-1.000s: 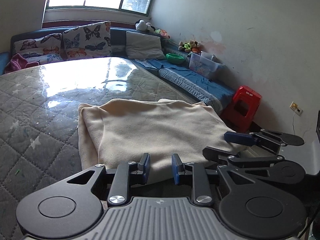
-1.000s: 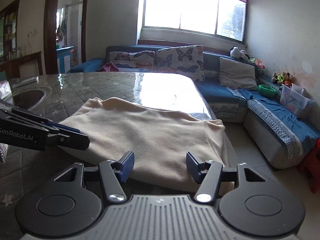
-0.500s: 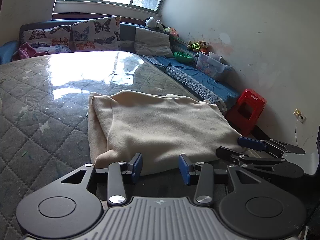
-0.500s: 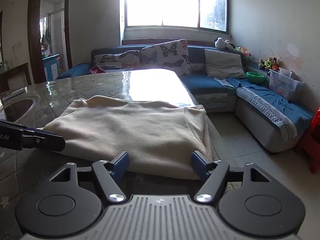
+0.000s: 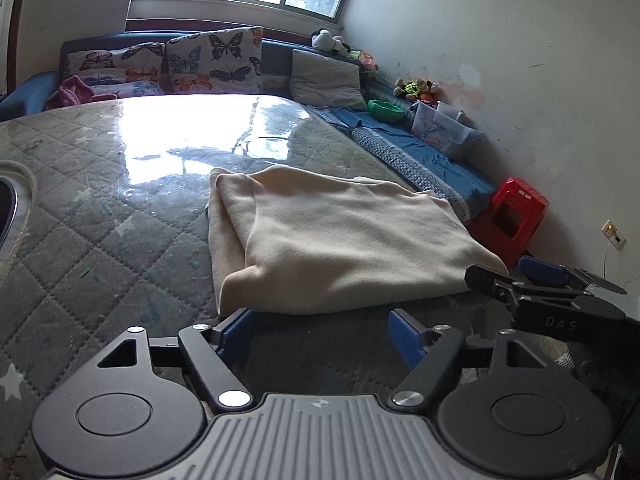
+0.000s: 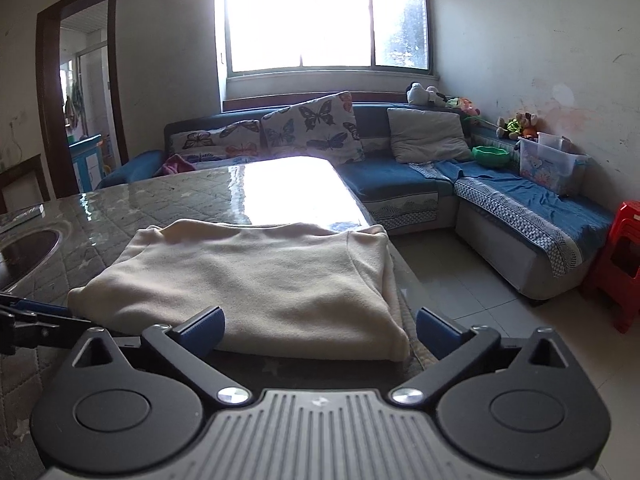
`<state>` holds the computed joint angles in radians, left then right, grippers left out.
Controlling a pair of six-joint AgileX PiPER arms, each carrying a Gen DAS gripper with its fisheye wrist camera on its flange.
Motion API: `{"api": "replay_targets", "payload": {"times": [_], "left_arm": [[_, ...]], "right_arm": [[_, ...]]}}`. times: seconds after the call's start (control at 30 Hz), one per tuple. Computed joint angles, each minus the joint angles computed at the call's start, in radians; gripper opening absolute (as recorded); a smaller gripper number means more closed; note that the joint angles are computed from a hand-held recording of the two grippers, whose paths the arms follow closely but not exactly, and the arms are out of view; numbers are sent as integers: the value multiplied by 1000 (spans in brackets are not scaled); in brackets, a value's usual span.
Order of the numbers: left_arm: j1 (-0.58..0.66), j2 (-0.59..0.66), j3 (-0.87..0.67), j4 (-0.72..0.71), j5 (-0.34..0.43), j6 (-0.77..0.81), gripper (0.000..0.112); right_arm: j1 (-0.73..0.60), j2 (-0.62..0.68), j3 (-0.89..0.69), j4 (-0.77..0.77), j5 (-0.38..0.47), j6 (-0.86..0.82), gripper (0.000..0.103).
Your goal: Fold clothes
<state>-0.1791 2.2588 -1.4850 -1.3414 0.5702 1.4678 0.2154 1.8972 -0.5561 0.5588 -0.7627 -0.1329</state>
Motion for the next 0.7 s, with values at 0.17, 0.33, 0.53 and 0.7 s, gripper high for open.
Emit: {"api": "replay_targets", "payload": {"times": [0.17, 0.33, 0.53, 0.7], "left_arm": [[10, -23, 33, -31, -16, 24, 93], [22, -43, 67, -71, -18, 65, 103], [32, -61, 98, -85, -29, 89, 103], [43, -68, 111, -74, -32, 79, 103]], "right_arm": [[17, -10, 6, 41, 11, 4, 103], [60, -10, 12, 104, 5, -23, 103], [111, -17, 26, 162, -13, -22, 103], [137, -26, 40, 171, -31, 1, 103]]}}
